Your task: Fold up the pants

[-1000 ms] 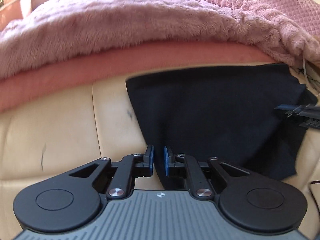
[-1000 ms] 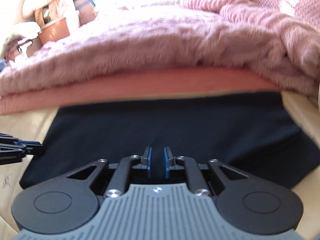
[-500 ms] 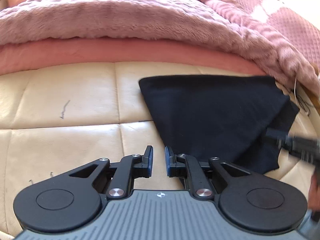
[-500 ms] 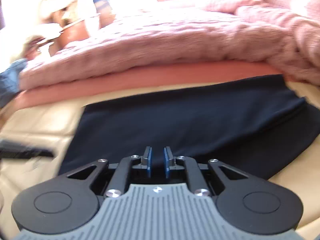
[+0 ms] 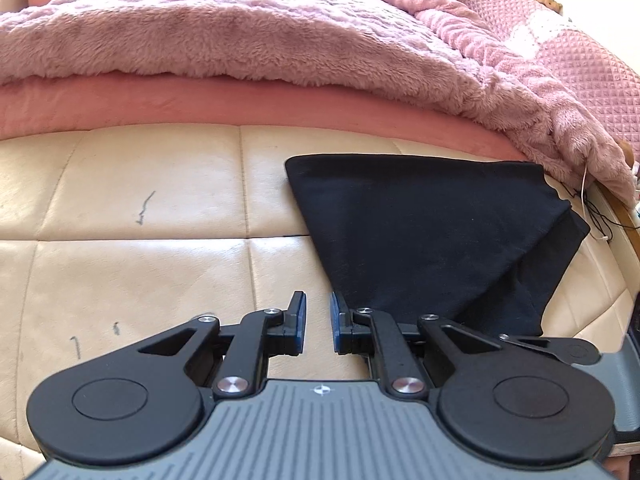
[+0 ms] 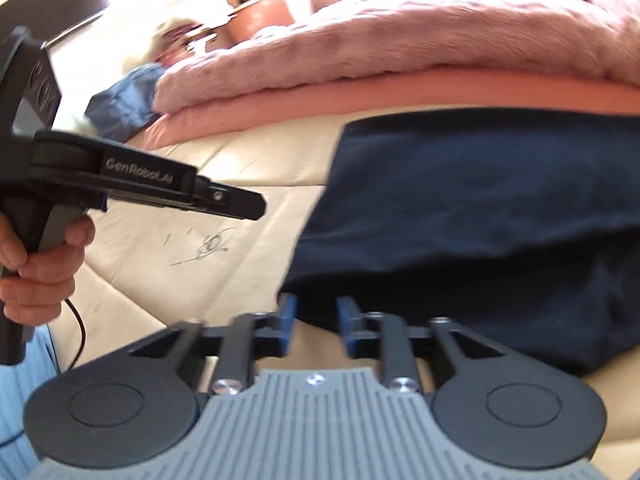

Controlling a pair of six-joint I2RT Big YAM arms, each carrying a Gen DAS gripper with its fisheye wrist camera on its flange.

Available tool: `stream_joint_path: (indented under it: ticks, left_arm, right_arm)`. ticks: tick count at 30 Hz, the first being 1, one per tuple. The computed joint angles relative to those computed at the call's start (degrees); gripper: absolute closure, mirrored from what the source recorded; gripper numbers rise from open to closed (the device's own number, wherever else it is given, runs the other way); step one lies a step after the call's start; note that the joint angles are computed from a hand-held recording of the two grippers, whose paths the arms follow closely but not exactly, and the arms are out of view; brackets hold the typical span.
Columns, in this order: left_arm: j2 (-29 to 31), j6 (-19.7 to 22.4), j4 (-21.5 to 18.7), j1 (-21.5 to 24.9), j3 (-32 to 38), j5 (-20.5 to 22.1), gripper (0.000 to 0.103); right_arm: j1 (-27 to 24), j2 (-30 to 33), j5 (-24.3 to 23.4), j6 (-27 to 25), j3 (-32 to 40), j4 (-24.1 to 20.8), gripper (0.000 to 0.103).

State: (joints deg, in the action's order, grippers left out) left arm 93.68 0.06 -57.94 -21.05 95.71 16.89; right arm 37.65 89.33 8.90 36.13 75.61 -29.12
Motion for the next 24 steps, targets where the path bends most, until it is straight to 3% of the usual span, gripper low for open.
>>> stream_joint_path:
  ticks: [4, 6, 8, 14, 18, 20, 24]
  left_arm:
    - [-0.54, 0.05, -0.11, 0.59, -0.25, -0.46, 0.090]
    - [-0.68, -0.04, -0.16, 0.85, -0.32, -0.66, 0.090]
    - [-0.90, -0.04, -0.15, 1.03, -0.47, -0.66, 0.090]
    - [-0.54, 0.41, -0.76, 0.36, -0.23, 0.97, 0.090]
    - [0.63, 1.67, -0.35, -1.64, 0.16, 1.70, 0.090]
    - [0.73, 3.64, -0.11, -2.86, -0.36, 1.53, 0.090]
    - [1.17, 6.84, -2.21, -4.93, -1.58, -1.71, 0.091]
  right_arm:
    - [0.07, 2.93, -1.51, -0.51, 2.89, 0.27, 0.070]
    - [1.01, 3.50, 0.56, 0.66, 3.95, -0.73, 0.079]
    - [1.75, 3.53, 2.36, 2.73, 4.58, -2.49, 0.097]
    - [4.56, 1.85, 6.73, 12.95, 2.85, -4.16, 0.101]
    - [4.60, -0.52, 6.47, 28.12, -2.33, 1.50, 0.102]
    - [4.56, -1.80, 6.42, 32.58, -4.29, 2.83, 0.103]
    - [5.79, -1.51, 8.55, 33.02, -2.71, -0.54, 0.103]
